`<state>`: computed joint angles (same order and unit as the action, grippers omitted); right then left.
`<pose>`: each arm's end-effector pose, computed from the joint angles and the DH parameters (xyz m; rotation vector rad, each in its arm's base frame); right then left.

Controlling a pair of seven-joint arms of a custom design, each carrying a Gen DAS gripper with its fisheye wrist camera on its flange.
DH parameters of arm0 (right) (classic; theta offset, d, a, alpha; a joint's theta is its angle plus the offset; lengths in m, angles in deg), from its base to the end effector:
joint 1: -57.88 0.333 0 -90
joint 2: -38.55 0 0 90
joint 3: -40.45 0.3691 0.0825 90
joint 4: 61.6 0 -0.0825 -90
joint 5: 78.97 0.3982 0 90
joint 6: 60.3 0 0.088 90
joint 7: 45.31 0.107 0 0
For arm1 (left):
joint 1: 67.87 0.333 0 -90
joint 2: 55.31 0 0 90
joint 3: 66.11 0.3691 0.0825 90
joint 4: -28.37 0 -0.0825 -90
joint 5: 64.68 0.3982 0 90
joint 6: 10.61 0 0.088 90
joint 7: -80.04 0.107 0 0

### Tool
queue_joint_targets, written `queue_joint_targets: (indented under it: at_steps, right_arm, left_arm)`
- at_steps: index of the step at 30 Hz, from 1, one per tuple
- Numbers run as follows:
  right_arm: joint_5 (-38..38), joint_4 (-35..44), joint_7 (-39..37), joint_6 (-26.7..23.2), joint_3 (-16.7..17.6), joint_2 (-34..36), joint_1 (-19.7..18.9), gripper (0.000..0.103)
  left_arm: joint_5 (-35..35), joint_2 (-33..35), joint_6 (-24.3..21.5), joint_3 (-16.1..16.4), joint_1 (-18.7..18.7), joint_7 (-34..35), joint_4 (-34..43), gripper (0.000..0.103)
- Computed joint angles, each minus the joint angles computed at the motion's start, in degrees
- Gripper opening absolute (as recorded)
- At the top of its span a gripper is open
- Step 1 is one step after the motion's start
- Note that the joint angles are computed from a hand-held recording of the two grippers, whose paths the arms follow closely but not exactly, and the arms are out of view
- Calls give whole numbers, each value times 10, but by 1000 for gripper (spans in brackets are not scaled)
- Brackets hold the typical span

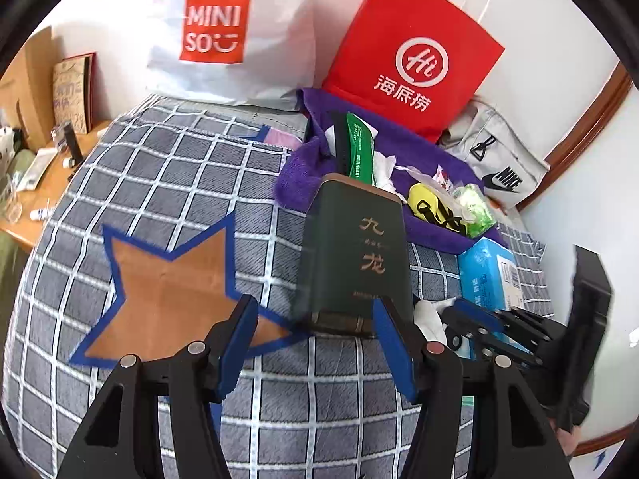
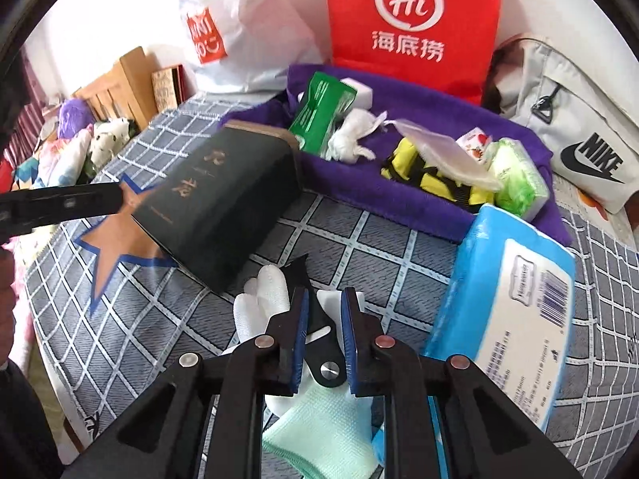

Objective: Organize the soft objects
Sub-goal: 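Move the left tool to the tin box while the right tool reaches the white gloves, then close the right tool on the white gloves and lift them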

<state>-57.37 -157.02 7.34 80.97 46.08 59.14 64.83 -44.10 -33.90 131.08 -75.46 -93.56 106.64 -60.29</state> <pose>0.7109 0.1478 0.4907 -2.3258 1.2059 -0.2523 0.6203 -0.4107 0.5453 -2.2777 1.6726 -0.8302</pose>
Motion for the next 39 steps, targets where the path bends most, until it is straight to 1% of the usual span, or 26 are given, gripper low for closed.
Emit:
queue_joint_targets:
  at_steps: [3, 6, 7, 8, 10, 12, 14, 15, 16, 17, 19, 21, 23, 25, 27, 28, 33, 37, 39]
  right_arm:
    - [-33, 5, 12, -4, -8, 7, 13, 17]
    - [-57, 19, 21, -30, -10, 15, 19, 18]
    - [-58, 19, 21, -34, -9, 16, 19, 20]
    - [-55, 24, 16, -48, -5, 18, 16, 28]
    - [-57, 34, 4, -75, -2, 23, 15, 38]
    - [-76, 24, 8, -60, -8, 21, 25, 39]
    - [-70, 24, 19, -58, -8, 22, 25, 39]
    - [-62, 27, 21, -61, -6, 24, 22, 38]
    - [-56, 27, 24, -60, -5, 24, 19, 34]
    - [-42, 30, 25, -68, -2, 24, 13, 20]
    - [-19, 30, 21, -80, 3, 21, 4, 19]
    - [-1, 14, 10, -78, 5, 9, -2, 13]
    - [26, 1, -2, -91, 9, -5, -10, 9]
    - [52, -17, -16, -102, 10, -22, -15, 9]
    - [58, -45, -24, -93, 4, -44, -12, 9]
    - [63, -51, -26, -97, 2, -49, -11, 9]
    - [116, -54, -33, -136, -7, -55, -20, 9]
    - [90, -51, -5, -98, -15, -44, -5, 9]
    - [65, -54, 9, -78, -17, -42, 4, 11]
  left_arm:
    - [-8, -12, 23, -5, 5, 3, -25, 58]
    - [-15, -19, 36, -8, 8, 9, -38, 58]
    - [-17, -22, 40, -8, 9, 9, -43, 58]
    - [-18, -25, 46, -8, 9, 7, -47, 58]
    - [-26, -33, 66, -12, 13, 13, -61, 58]
    - [-29, -41, 79, -13, 14, 13, -74, 58]
    - [-26, -47, 82, -11, 12, 10, -80, 58]
    - [-24, -50, 82, -11, 12, 8, -85, 58]
    - [-23, -53, 82, -11, 12, 6, -88, 58]
    - [-23, -56, 83, -11, 12, 4, -92, 58]
    - [-21, -64, 89, -11, 13, -6, -103, 58]
    - [-21, -69, 91, -13, 14, -10, -110, 58]
    - [-23, -73, 93, -16, 16, -12, -117, 58]
    - [-27, -77, 99, -18, 18, -14, -124, 58]
    - [-25, -81, 102, -19, 17, -19, -128, 58]
    - [-23, -81, 102, -20, 16, -20, -129, 58]
    - [-24, -85, 106, -25, 15, -26, -136, 58]
    - [-29, -84, 102, -27, 13, -24, -135, 58]
    - [-27, -84, 98, -27, 12, -24, -134, 58]
